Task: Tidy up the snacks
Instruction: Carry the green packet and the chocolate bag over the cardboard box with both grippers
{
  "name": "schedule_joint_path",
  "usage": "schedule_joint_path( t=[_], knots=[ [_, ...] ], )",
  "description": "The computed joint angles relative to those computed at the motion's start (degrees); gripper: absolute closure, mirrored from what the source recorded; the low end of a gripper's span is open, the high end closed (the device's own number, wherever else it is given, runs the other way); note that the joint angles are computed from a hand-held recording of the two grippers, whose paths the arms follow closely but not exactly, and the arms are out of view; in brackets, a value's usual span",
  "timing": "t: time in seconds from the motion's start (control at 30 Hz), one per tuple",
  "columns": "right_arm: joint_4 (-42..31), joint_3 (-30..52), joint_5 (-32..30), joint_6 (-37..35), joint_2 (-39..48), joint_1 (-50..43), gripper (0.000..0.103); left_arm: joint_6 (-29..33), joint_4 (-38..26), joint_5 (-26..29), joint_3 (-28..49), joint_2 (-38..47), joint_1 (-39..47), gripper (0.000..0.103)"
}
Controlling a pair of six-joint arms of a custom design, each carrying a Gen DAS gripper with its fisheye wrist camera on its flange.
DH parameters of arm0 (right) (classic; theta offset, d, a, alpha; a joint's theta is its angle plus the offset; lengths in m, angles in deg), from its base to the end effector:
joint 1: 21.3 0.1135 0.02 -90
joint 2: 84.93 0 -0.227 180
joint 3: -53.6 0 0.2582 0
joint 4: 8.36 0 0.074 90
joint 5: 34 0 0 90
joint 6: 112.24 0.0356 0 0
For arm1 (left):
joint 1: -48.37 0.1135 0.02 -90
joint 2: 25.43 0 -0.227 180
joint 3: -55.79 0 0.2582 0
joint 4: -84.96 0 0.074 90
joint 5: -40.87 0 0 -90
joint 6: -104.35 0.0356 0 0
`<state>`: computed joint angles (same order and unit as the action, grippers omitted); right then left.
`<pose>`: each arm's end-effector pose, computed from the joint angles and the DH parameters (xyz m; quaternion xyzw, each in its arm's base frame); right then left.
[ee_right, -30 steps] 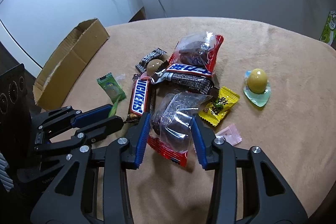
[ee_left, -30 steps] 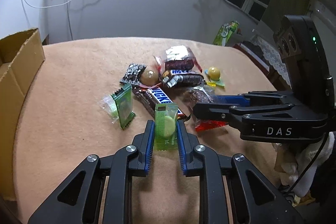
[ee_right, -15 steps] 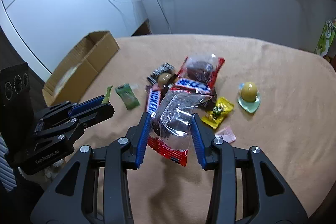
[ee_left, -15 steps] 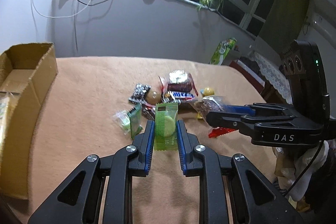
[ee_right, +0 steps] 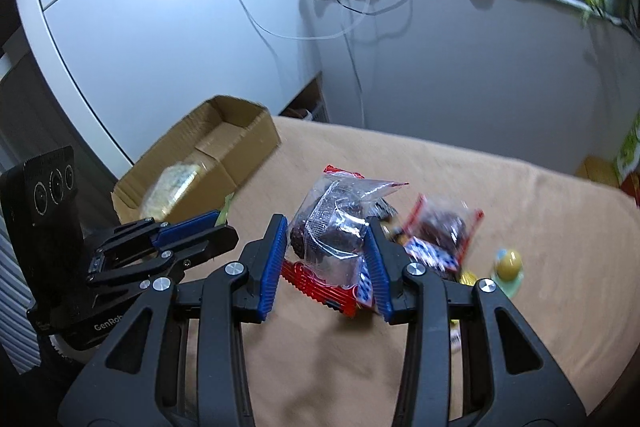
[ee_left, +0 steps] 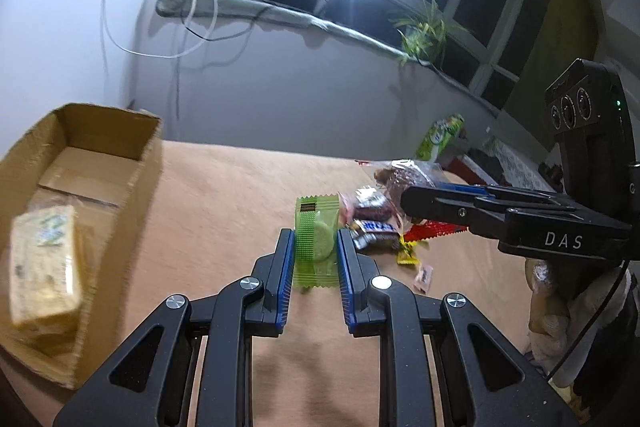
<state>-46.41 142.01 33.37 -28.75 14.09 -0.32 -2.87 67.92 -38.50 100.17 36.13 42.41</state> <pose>0.3499 0.1488 0.2099 -0.2853 0.8747 0.2257 0.3202 0.2467 -0.0324 0.1755 -0.0432 0.8801 -0.1738 0.4398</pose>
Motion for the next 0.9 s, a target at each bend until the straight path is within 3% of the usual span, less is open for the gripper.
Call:
schedule_joint_path(
  t=[0.57, 0.9],
  knots=[
    [-2.07, 19.26, 2.27, 4.23, 13.28, 9.89, 0.063, 1.85, -2.01, 7.94, -0.5, -4.44, 18.17, 0.084],
    [-9.07, 42.59, 5.22, 7.56, 30.03, 16.8, 0.063, 2.71, -1.5, 10.74, 1.93, -0.02, 27.85, 0.084]
  ],
)
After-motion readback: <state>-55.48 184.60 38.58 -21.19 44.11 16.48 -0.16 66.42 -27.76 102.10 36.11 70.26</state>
